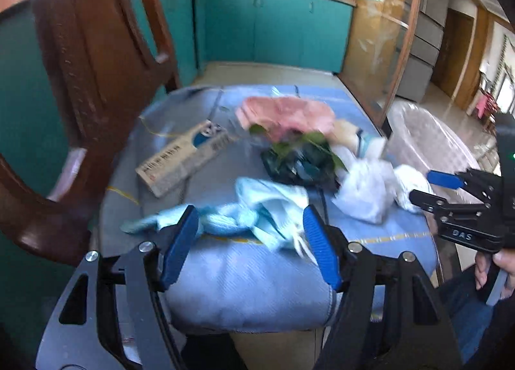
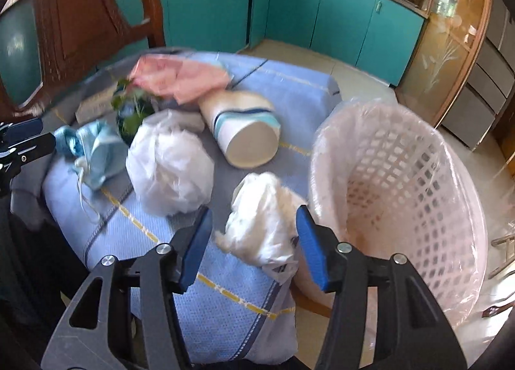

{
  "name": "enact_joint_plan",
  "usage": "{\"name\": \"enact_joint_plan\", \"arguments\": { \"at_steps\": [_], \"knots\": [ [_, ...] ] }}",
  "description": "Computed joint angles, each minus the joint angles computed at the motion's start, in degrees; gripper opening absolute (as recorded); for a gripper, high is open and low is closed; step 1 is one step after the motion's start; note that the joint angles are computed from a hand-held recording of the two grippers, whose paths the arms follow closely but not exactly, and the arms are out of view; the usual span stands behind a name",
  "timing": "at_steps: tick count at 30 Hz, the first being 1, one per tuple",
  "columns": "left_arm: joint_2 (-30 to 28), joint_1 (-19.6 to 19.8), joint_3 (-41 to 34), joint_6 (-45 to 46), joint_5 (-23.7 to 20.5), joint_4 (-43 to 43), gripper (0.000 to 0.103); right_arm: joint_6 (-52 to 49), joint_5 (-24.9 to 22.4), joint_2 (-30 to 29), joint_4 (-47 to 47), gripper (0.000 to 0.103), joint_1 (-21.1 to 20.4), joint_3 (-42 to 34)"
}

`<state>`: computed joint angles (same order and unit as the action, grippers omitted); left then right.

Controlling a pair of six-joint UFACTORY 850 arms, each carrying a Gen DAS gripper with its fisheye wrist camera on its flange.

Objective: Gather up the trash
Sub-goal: 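Move the left tool to the blue face mask while the right tool reaches the crumpled tissue, then grasp the blue face mask with the left tool while the right tool grasps the crumpled tissue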

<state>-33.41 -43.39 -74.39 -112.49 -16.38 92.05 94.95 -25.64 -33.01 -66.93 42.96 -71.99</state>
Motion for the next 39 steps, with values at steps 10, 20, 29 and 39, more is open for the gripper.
{"name": "enact_joint_plan", "arguments": {
  "at_steps": [10, 20, 29, 39],
  "knots": [
    [-7.24, -0.59, -9.31, 15.95, 0.20, -16.35, 0.082, -12.18, -3.42, -4.16, 9.91, 0.055, 0.39, -4.20],
    [-9.42, -0.86, -11.89, 26.80, -0.71, -25.53, 0.016, -4.55, -2.07, -3.12, 4.09, 0.030, 0.02, -2.53],
    [-3.68, -1.00, -5.77, 3.12, -0.97, -3.52, 0.006, 15.39, -1.52, 1.26, -13.16, 0.030, 0.73, 2.06],
    [2.88, -1.21, 0.37, -22.80, -3.69, 21.20, 0.005, 35.98, -5.90, 5.88, -33.14, 0.030, 2.46, 6.79]
  ]
}}
